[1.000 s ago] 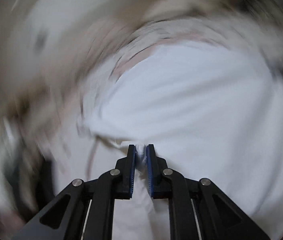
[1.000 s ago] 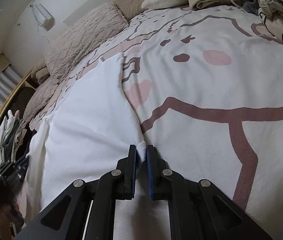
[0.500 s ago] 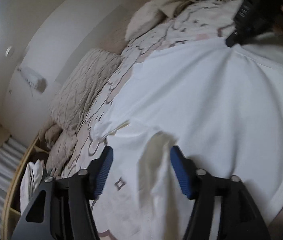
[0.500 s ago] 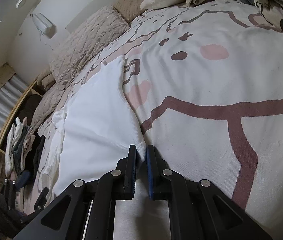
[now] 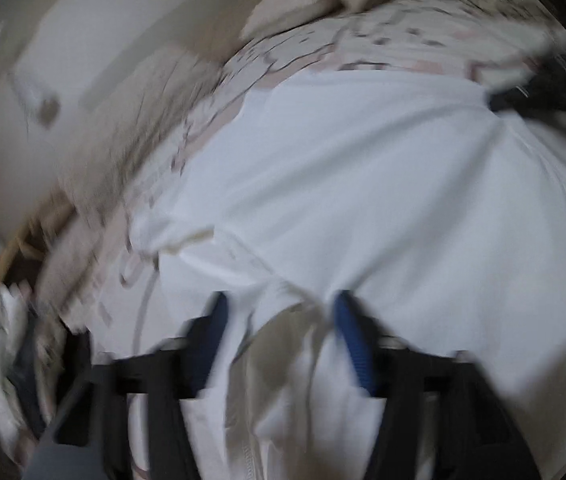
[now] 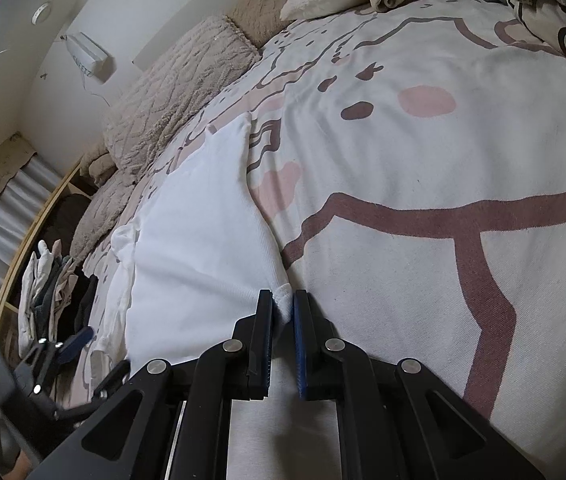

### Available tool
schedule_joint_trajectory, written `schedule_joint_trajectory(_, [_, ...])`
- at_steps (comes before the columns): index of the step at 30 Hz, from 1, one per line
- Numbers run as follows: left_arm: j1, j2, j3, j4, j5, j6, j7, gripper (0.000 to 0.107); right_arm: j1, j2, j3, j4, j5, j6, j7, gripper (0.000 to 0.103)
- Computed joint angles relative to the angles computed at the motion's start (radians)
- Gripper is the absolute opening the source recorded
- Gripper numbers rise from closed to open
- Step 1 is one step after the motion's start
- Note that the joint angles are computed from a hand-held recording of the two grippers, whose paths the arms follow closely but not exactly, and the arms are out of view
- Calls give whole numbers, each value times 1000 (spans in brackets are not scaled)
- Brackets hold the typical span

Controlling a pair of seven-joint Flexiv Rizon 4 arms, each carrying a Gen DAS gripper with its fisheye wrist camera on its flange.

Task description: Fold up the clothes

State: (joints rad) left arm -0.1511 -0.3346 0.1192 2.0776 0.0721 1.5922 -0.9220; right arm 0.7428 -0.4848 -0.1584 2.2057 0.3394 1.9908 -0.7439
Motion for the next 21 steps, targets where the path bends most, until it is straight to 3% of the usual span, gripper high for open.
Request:
schedule_joint_trajectory(3, [119,31,-82,21,-115,-19,-2,6,2,-2,-2,-3,2,-1,1,8])
schedule_joint_trajectory(8, [191,78,-28,21,-202,-39,-84,6,-5,-2,7,-2,1,7,1,8])
schedule_joint_trajectory(10, [261,87,-57,28,-273,-95,-77,6,-8,-2,10,-1,1,9,0,8])
schedule_joint_trajectory(17, [398,63,-150,72,-535,-215,-4,23,-1,4,4,6,4,3,-7,8])
schedule_joint_trajectory(18, [406,66,-157,70,-576,-228,1,30,-1,6,3,9,4,3,-8,8])
schedule_joint_trajectory(21, [406,74,-162,52,-634,-208,31,32,-3,8,6,12,5,7,-9,8])
